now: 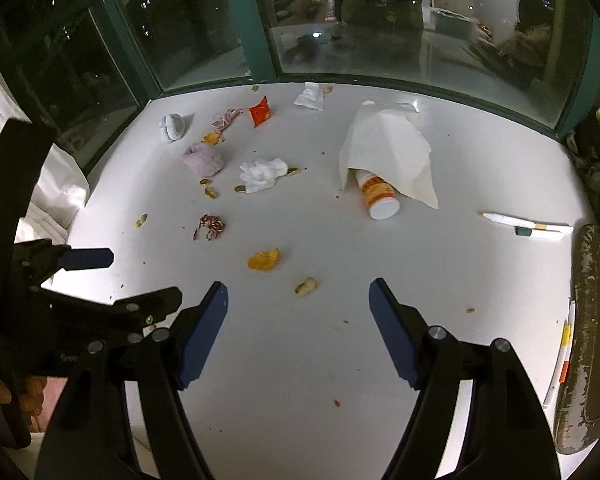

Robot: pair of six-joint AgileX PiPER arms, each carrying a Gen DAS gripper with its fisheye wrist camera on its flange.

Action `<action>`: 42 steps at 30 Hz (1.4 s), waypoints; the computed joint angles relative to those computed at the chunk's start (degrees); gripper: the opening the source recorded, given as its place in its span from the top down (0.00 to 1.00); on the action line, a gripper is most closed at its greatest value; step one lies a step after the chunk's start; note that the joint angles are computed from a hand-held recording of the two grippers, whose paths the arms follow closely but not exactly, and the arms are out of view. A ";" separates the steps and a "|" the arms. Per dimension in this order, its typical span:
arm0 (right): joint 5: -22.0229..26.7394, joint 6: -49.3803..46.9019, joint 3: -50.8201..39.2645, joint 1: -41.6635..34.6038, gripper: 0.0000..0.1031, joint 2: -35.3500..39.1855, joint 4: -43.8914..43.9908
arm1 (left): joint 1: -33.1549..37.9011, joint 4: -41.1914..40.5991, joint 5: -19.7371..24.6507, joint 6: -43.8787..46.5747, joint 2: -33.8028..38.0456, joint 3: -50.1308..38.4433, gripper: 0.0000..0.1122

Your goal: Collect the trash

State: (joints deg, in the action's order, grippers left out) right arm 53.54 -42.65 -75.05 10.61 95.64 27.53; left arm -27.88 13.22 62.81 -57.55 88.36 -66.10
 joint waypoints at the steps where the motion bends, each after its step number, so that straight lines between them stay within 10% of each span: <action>1: -0.52 1.12 0.14 0.78 0.32 -0.13 -0.55 | 1.15 -0.46 -0.69 1.63 -0.42 0.76 0.18; 42: 0.82 33.45 -29.41 20.29 0.32 27.31 -17.53 | 34.75 -14.68 -11.43 45.20 15.56 -2.78 0.18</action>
State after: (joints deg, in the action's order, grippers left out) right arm 54.36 -9.20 -104.46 30.90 122.94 10.00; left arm 6.87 -1.46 51.38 -12.35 103.92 -68.87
